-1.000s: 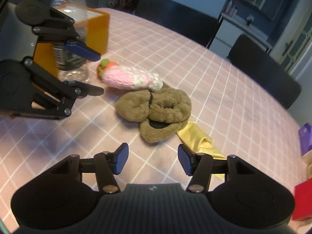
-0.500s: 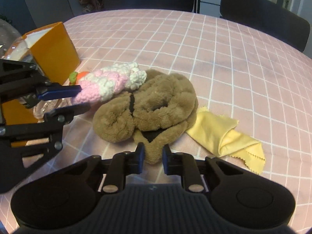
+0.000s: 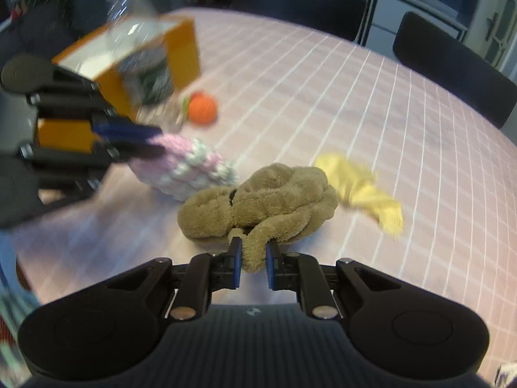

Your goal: Organize soft objects

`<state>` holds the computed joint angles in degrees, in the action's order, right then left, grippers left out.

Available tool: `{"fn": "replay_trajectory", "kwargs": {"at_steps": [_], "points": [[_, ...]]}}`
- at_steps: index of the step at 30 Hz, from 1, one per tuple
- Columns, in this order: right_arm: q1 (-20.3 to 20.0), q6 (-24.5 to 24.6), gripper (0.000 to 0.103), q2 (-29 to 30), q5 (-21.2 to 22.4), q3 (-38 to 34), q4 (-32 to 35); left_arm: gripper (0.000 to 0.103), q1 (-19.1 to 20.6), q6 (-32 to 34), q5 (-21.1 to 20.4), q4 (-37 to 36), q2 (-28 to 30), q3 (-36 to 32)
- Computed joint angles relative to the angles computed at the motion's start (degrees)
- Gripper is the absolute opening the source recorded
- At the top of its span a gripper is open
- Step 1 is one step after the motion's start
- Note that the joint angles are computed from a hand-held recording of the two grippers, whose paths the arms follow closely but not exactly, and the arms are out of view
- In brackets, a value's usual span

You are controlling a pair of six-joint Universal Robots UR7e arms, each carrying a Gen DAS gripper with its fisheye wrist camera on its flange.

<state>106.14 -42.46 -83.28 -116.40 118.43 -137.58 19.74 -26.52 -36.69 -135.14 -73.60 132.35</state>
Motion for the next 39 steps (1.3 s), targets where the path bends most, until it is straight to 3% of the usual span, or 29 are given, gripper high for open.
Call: {"fn": "replay_trajectory", "kwargs": {"at_steps": [4,9,12,14,16,20,22,25,28,34,39], "points": [[-0.9,-0.3,0.014,-2.3,-3.5,3.5,-2.1,0.009,-2.9,-4.5,-2.1,-1.6,-2.4,4.5],[-1.2,0.6,0.018,-2.8,-5.5,6.9,-7.4,0.012,-3.3,-7.6,-5.5,-5.6,-3.7,7.7],[-0.1,1.6,0.026,-2.6,-8.0,7.5,-9.6,0.024,-2.9,-8.8,-7.5,-7.3,-5.1,8.7],[0.7,2.1,0.032,-3.0,-8.7,8.1,-11.7,0.048,-3.3,-9.3,-7.5,-7.7,-6.0,9.5],[1.3,3.2,0.043,-3.6,-8.3,8.5,-13.1,0.065,-3.9,-9.7,-6.8,-9.5,-6.4,10.4],[1.6,8.2,0.059,-2.9,-6.2,9.1,-16.4,0.083,-3.0,-9.3,-5.3,-12.4,-5.4,10.1],[1.3,11.6,0.068,-1.4,-5.6,9.1,-17.8,0.087,-1.7,-7.6,-5.9,-13.0,-4.2,9.2],[0.5,16.0,0.068,1.1,-5.6,8.7,-19.1,0.088,0.2,-11.6,-6.1,-9.1,-3.0,7.6],[-0.7,19.2,0.073,2.6,-4.7,8.2,-18.7,0.088,2.0,-12.6,-8.4,-12.6,-2.6,8.4],[-1.2,16.5,0.076,4.1,-4.5,10.0,-23.3,0.085,4.4,-15.2,-9.7,-20.3,0.1,9.2],[-1.7,13.0,0.076,4.7,-4.3,11.5,-27.2,0.068,4.4,-16.4,-9.2,-25.2,2.0,10.2]]}}
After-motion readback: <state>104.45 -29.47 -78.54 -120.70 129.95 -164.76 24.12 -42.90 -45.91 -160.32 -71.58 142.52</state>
